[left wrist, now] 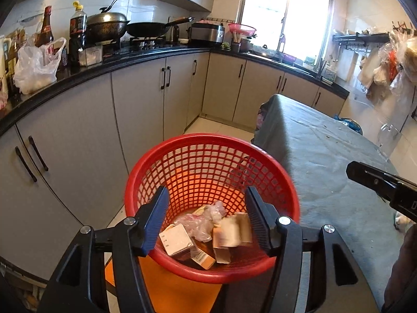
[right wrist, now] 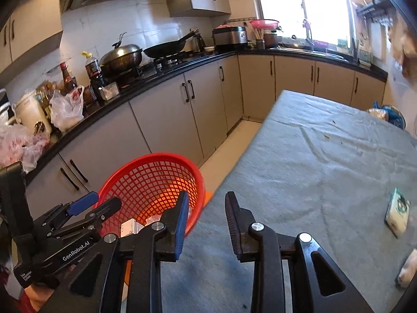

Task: Collect trash
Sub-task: 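Carry both medicine boxes over the red basket and open both tools, then move both open tools back over the table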

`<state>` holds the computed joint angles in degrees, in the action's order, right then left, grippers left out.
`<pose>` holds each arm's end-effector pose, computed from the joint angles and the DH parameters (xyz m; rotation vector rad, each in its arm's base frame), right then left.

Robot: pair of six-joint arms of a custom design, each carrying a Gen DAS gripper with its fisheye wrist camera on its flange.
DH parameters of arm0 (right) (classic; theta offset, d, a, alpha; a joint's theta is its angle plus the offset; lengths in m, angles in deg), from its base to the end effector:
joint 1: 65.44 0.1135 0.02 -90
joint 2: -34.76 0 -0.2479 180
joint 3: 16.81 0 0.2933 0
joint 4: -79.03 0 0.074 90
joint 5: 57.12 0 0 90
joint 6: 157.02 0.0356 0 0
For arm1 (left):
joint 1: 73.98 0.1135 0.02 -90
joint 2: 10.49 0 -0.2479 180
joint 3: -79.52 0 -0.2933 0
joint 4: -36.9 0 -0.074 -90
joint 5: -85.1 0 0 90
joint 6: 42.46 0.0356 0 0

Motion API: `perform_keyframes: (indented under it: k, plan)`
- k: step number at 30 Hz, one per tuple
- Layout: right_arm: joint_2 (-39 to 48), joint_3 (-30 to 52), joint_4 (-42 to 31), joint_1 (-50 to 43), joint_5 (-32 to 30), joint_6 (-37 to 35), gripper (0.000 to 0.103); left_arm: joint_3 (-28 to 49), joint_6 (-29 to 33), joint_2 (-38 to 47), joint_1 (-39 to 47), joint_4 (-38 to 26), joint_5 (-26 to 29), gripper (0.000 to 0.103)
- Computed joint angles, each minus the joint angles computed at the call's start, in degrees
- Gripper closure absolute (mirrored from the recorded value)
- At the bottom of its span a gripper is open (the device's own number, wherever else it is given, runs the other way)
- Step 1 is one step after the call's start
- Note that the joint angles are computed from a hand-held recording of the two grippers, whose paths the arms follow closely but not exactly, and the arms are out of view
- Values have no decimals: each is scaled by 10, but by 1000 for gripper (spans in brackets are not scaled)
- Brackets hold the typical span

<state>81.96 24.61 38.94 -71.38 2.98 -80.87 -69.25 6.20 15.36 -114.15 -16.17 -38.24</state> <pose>0.2171 -0.0047 0.1906 -0.4011 2.2442 0.4383 0.1339 -0.0874 0.1724 -0.2802 2.2197 -0.0573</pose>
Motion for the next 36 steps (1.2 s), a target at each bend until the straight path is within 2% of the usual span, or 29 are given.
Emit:
perform_keyframes:
  k: [5,16,26,36]
  plan:
    - [-13,-2,-43,-78,-50,-40,62,29,-40,53,-75,-1,-43,42]
    - [37,12,-104,-242,-124,-153,61,111,-115,283,-216,59,-91,41]
    - [116,36,-142,-373,-163,-264,61,211,-116,461,-287,111,-100,38]
    - [235,108,-227,-544,-205,-443,61,308,-96,589,-319,137,-87,38]
